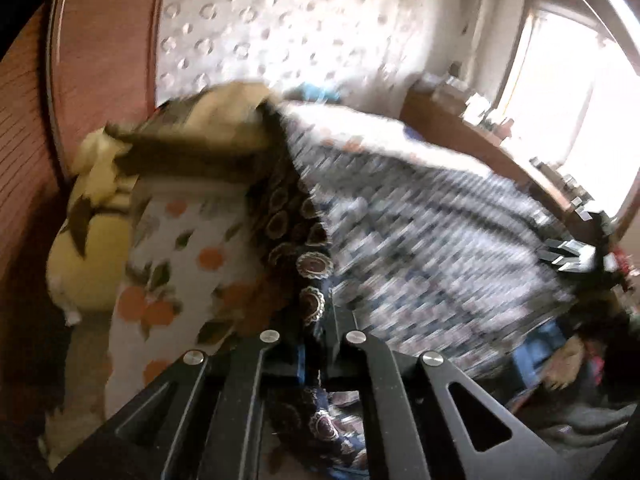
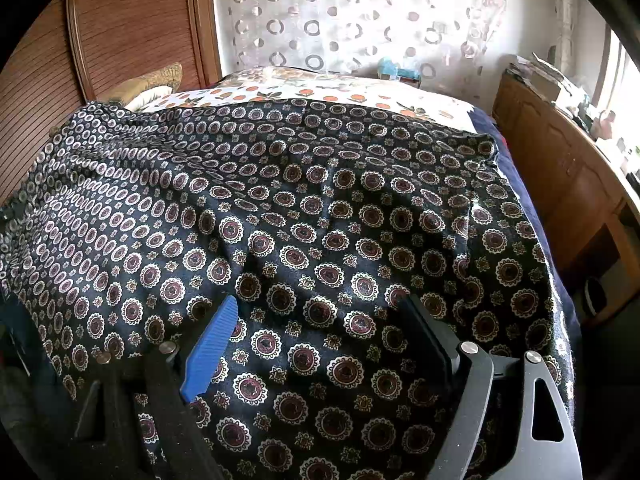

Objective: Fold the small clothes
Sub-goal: 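Release the garment with the left gripper and pull it back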

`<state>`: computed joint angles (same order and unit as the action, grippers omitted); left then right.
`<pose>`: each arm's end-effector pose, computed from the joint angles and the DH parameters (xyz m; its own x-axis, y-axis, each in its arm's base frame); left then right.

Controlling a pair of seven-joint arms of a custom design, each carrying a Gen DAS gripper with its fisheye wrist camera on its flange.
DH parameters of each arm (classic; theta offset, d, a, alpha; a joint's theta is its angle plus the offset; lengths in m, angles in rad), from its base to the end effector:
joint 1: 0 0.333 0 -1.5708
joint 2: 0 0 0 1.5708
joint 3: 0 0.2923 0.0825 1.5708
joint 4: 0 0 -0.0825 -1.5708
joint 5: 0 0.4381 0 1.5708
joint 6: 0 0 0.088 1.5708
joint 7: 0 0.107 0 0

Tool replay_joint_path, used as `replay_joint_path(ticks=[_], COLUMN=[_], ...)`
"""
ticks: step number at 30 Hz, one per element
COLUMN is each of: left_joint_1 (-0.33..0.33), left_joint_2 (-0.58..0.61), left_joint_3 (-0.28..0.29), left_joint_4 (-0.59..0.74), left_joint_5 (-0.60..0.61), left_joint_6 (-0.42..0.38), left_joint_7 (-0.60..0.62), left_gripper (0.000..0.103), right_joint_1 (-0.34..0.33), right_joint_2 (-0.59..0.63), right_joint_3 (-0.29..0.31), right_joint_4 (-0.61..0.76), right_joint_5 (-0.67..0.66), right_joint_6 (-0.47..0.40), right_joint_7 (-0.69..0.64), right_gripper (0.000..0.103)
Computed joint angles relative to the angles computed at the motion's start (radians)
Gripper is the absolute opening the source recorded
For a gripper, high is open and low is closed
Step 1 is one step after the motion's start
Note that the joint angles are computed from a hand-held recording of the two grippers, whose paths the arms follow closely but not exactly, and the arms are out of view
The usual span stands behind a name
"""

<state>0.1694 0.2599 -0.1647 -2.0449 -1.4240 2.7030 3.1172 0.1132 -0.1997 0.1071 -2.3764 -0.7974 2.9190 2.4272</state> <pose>0.6383 0.0380 0.2766 -0.3794 -0.8935 0.2404 -0.6708 0.0866 -0.7366 0.5333 0.1657 0.4178 0.0536 -0.9955 0.0783 -0.6775 -0.0938 -0.7295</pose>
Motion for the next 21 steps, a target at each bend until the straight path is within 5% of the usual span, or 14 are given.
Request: replay_joint_path(ticks=[4,11,21], left_joint_1=[-0.008,-0.073,-0.144], left_joint_2=[-0.066,-0.074,-0.048], left_joint_3=[-0.012,-0.01,-0.049], left_joint_4=[-0.019,0.045,0.13], left_joint_5=[-0.11,-0.133,-0.035], left_joint_6=[-0.058,-0.126,-0.175], left_joint_7=[0.1,0.131,0.088], left_gripper=[0.004,0.004,0.004], right_joint_1=[0.0,0.005,-0.121], right_joint_2=[0.001,-0.005,-0.186], right_joint_3=[0.0,-0.004,0.086], right_joint_4=[0.0,-0.006,-0.146], right_joint_5=[0.001,0.017,-0.119], right_joint_6=[0.001,0.004,0.111], right_joint_7=[-0.001,-0.014,0.197], right_gripper=[0.084,0.084,0.078])
